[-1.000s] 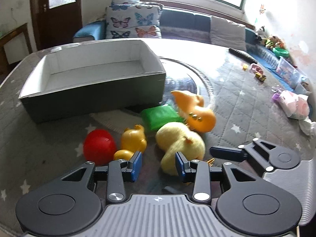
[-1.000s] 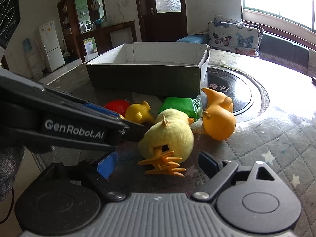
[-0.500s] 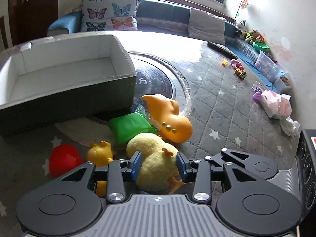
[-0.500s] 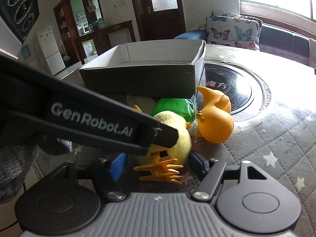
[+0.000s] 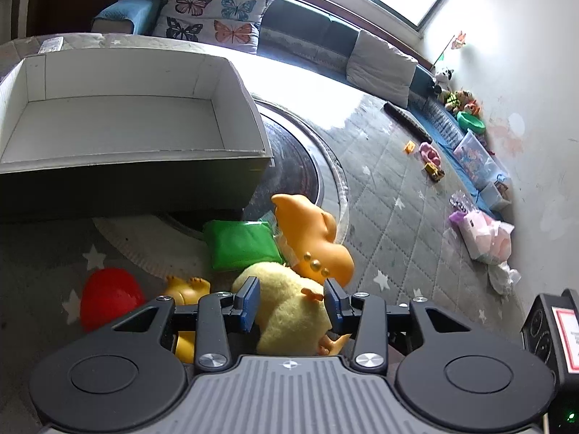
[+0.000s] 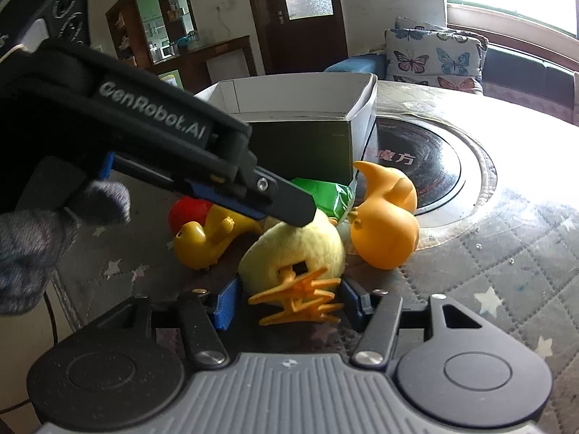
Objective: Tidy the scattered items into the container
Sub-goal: 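Close the left gripper on the yellow plush duck, then lift the plush duck with the left gripper and carry it into the white box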
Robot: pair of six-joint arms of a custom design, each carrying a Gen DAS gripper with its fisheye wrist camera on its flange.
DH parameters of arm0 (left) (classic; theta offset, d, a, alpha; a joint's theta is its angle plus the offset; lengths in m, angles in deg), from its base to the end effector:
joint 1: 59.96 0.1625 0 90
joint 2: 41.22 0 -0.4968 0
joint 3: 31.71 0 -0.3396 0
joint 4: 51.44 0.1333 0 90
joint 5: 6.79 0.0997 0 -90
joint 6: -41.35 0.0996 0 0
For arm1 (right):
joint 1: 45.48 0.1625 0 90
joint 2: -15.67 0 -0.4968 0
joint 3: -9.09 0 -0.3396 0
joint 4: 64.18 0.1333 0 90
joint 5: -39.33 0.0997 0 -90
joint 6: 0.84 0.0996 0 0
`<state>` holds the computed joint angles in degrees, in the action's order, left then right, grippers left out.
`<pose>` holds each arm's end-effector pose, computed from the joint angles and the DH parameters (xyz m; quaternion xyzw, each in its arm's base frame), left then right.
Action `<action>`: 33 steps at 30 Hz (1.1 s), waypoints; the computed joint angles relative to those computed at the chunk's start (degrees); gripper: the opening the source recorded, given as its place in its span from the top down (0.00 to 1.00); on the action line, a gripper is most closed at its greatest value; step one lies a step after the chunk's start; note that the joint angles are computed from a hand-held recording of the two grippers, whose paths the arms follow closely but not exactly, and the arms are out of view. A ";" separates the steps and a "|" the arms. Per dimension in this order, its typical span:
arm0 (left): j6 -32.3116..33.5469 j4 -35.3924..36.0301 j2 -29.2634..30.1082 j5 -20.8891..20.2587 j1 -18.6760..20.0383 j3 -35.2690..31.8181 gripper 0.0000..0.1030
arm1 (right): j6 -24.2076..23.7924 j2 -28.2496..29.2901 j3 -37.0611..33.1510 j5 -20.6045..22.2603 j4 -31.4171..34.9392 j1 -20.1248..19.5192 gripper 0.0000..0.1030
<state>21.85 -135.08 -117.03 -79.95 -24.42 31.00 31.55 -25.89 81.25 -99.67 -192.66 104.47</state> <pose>-0.3637 -0.4591 0.6381 0.2884 0.9445 -0.1344 0.0818 0.6971 -0.3361 0.2682 0.1886 -0.8885 0.3418 0.2414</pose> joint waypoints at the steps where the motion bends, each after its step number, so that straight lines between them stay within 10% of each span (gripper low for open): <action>1: -0.11 -0.35 0.05 -0.17 0.11 -0.06 0.60 | 0.01 -0.02 -0.02 0.05 0.03 -0.04 0.43; 33: -1.66 -1.09 0.90 -0.81 2.49 -0.41 0.64 | -0.86 -0.24 -1.33 1.07 -0.68 0.03 0.47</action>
